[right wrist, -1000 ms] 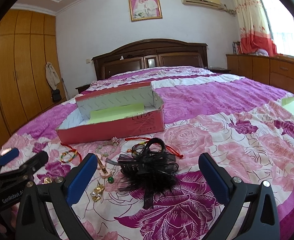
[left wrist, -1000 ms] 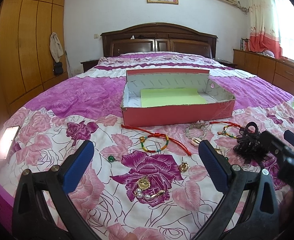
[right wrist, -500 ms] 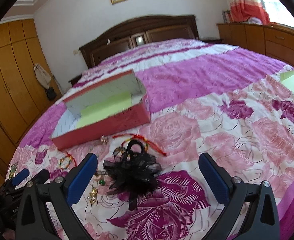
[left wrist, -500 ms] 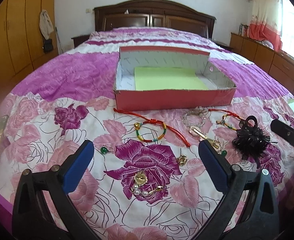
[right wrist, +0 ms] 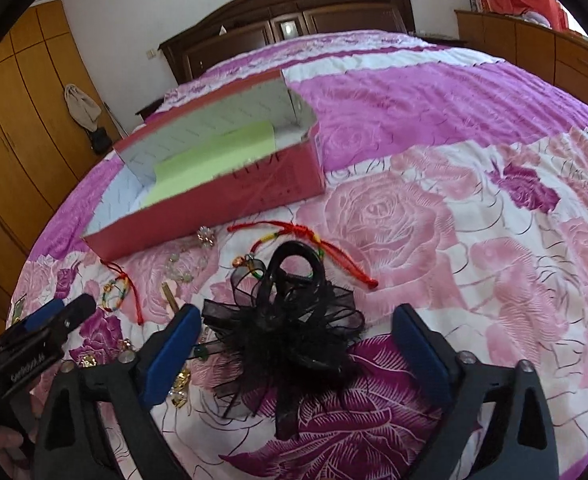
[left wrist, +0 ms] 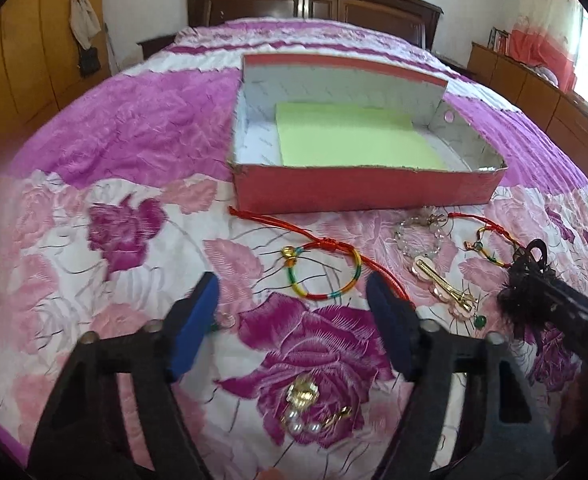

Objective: Organize jewelry
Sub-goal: 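Grasp the black feathered hair clip with the right tool while the left tool grasps the red-cord rainbow bracelet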

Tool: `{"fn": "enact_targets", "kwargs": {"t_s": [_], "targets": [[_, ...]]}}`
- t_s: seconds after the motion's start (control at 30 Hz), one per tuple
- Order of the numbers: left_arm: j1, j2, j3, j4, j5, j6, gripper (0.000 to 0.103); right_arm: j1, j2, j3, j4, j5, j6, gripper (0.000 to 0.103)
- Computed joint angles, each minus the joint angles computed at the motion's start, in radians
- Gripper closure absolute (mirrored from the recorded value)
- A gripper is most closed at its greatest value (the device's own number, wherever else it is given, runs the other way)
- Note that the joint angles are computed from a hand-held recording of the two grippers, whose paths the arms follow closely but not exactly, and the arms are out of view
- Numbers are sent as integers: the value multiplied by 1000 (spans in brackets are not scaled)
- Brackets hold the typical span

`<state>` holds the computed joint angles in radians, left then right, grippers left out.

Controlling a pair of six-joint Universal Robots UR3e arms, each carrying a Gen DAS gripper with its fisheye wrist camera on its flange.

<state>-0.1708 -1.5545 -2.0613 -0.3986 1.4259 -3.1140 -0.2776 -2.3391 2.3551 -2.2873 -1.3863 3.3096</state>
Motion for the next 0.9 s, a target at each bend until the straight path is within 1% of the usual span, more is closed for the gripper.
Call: {"fn": "enact_targets", "kwargs": {"t_s": [0.03, 0.07, 0.13, 0.2, 0.3, 0.4, 0.5, 0.57, 0.63, 0.67, 0.7, 0.77, 0.9], "targets": [[0, -12, 12, -10, -7, 2, 51, -5, 6, 4, 0, 9, -3, 10], [-3, -36, 34, -25, -13, 4, 54, -7, 13, 6, -3, 15, -5, 11], [-6, -68, 59, -44, -22, 4, 64, -9, 16, 18, -16, 24, -11, 16], [-1, -97, 85, -76, -32, -3, 69, -3, 24, 28, -42, 20, -10, 19], [22, -107, 70, -68, -53, -8, 72, 8, 35, 42, -75, 17, -11, 22], [44, -103, 51, -63, -84, -9, 73, 1, 41, 60, -97, 32, -14, 24], [47, -98, 38, -50, -89, -7, 75, -28, 20, 79, -101, 63, -25, 31], [51, -92, 28, -41, -91, 1, 78, -49, 1, 87, -90, 83, -36, 35], [59, -78, 17, -43, -96, 8, 91, -63, -16, 93, -83, 101, -44, 46], [64, -70, 11, -45, -104, 13, 95, -72, -26, 96, -77, 115, -51, 48], [71, -59, 2, -46, -116, 19, 103, -72, -31, 97, -78, 117, -52, 50], [79, -40, -12, -44, -132, 25, 103, -66, -37, 98, -81, 115, -50, 53], [82, 2, -32, -46, -150, 31, 103, -89, -89, 106, -54, 136, -56, 54]]}}
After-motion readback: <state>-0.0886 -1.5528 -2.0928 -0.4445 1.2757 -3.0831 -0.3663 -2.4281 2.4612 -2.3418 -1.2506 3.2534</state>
